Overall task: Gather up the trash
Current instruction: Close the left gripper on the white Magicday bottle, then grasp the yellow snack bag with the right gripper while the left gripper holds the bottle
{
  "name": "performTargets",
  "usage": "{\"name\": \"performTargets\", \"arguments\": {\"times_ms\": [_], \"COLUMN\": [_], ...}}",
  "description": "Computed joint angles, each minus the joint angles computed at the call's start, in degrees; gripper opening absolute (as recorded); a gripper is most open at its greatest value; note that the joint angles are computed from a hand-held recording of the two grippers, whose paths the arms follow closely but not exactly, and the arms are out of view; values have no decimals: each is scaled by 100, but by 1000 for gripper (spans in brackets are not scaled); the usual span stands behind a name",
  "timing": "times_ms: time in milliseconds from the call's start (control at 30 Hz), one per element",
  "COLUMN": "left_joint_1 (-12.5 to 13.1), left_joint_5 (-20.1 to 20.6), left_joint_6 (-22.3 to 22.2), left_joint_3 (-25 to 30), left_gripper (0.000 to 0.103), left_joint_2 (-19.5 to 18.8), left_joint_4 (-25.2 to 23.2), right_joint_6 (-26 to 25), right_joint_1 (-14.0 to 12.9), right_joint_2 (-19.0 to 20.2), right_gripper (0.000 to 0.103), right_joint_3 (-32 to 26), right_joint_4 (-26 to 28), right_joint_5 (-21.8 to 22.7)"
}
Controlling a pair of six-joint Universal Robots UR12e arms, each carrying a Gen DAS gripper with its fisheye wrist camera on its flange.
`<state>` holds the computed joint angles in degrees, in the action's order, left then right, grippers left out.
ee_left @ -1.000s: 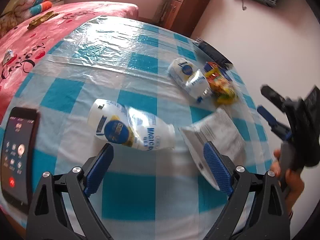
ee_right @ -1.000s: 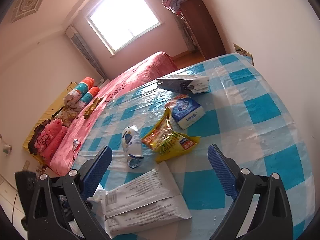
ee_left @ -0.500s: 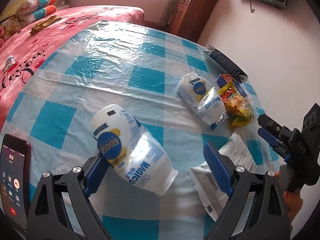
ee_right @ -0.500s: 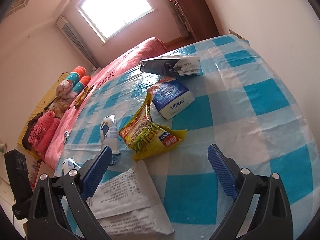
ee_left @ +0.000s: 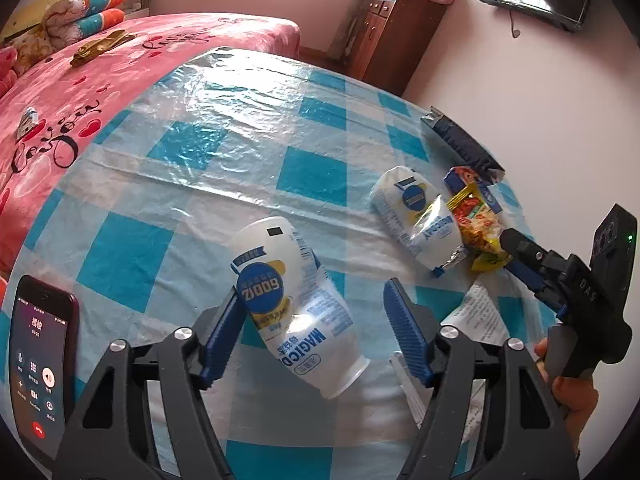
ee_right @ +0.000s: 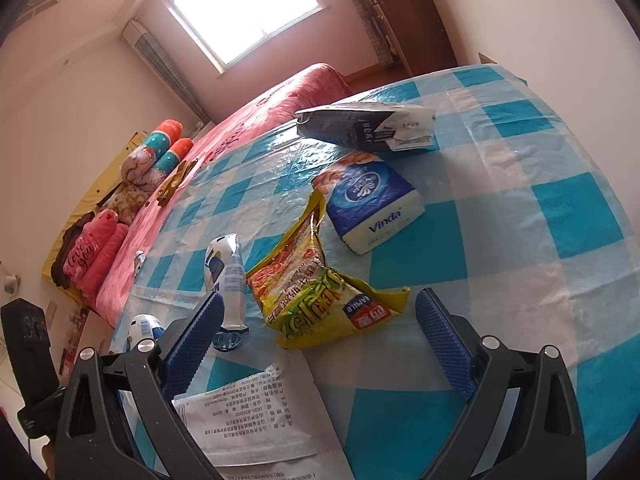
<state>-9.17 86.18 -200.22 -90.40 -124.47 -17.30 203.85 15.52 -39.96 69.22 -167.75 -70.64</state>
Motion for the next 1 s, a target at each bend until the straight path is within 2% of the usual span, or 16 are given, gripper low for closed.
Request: {"name": "performTargets", "arguments": {"times_ms": [167, 200, 267, 500, 600, 633, 667, 767, 1000], "left_joint_1": [-11, -7, -4, -40, -35, -37, -39, -38, -22], "left_joint_5": [117, 107, 92, 125, 47, 49, 49, 28, -5], "left_joint_6": [-50, -67, -105, 11, 4, 5, 2, -11, -96], "left_joint_3": [77, 82, 87, 133, 142, 147, 146, 138, 56], "left_gripper": [45, 41, 37, 20, 18, 18, 18, 17, 17], "left_joint_2": [-23, -24, -21, -10, -1, 2, 5, 15, 79], "left_joint_4": [-239, -235, -216, -152, -164, -183, -187, -177, -71], "right_joint_6": [49, 57, 38, -199, -281, -299, -299, -321, -355], "right_joint_1": [-25, -29, -25, 40, 62, 61, 47, 46, 31], "right_joint_2": [49, 60, 71, 64, 70, 72, 82, 83, 95], "right_gripper": [94, 87, 83, 82, 80, 75, 62, 61, 51], "right_joint_3": [-67, -85, -111, -153, -174, -176, -188, -188, -186], "right_joint_4": [-23, -17, 21, 155, 195, 202, 227, 227, 170], "right_joint_5": [116, 135, 99, -144, -216, -170, -69, -40, 61]}}
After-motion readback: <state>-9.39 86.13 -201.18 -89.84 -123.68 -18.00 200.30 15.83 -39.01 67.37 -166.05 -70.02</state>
